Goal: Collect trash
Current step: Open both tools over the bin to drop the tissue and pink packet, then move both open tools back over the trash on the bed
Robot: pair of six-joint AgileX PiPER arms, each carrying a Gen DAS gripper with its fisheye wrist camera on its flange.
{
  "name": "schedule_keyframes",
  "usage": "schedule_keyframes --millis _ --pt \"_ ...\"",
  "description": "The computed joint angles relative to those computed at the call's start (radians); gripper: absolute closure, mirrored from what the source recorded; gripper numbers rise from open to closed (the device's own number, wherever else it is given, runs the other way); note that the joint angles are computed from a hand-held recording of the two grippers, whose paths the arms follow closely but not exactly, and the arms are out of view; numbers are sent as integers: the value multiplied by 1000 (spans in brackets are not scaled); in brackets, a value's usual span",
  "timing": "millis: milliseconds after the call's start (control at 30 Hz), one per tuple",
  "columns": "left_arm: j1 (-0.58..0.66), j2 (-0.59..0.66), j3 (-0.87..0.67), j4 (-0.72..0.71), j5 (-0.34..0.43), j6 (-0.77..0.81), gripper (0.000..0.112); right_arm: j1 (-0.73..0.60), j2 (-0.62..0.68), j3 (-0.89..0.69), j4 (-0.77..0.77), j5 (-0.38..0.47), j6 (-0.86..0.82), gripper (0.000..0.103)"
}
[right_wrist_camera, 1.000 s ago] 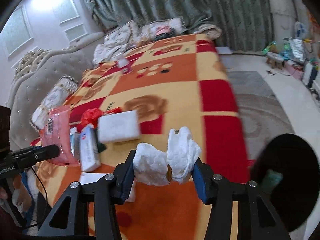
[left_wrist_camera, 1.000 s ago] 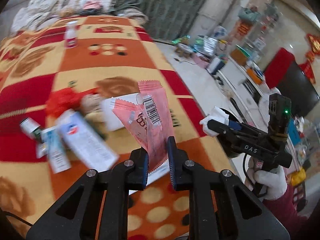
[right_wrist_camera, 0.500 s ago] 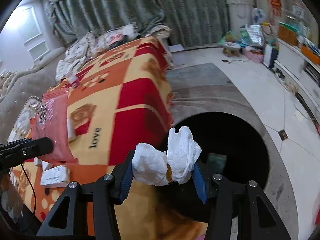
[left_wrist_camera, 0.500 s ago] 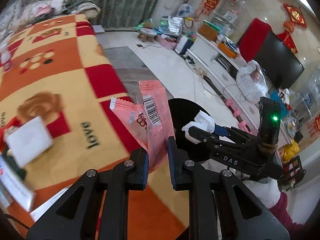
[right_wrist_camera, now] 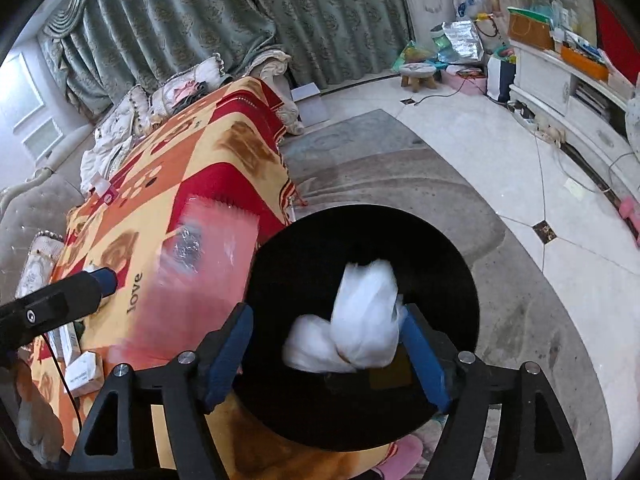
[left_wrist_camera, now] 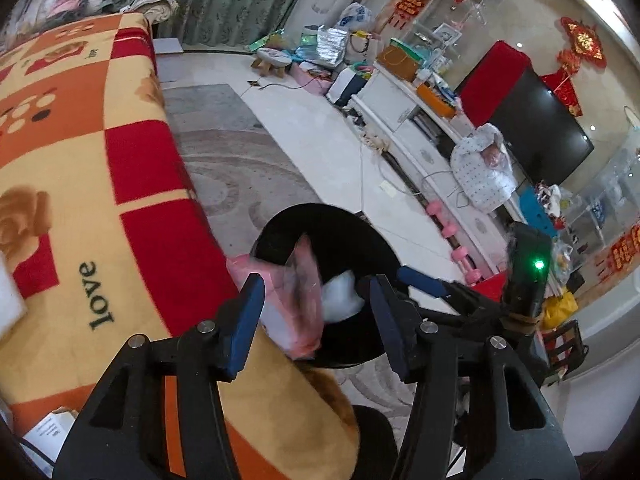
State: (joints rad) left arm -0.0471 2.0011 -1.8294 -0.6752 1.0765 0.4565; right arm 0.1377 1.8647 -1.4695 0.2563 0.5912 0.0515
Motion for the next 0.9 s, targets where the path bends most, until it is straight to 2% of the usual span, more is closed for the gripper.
schedule_keyframes --millis 233,533,733,900 --pt "44 -57 70 51 -15 5 59 43 -13 16 -128 -26 101 29" --pt "122 -183 227 79 -80 75 59 128 -18 -5 -303 0 238 29" --pt "211 -262 328 72 -122 141 59 185 -27 -25 -338 20 273 28" --pt "278 -322 406 120 -193 139 59 245 -6 -73 -354 49 297 28"
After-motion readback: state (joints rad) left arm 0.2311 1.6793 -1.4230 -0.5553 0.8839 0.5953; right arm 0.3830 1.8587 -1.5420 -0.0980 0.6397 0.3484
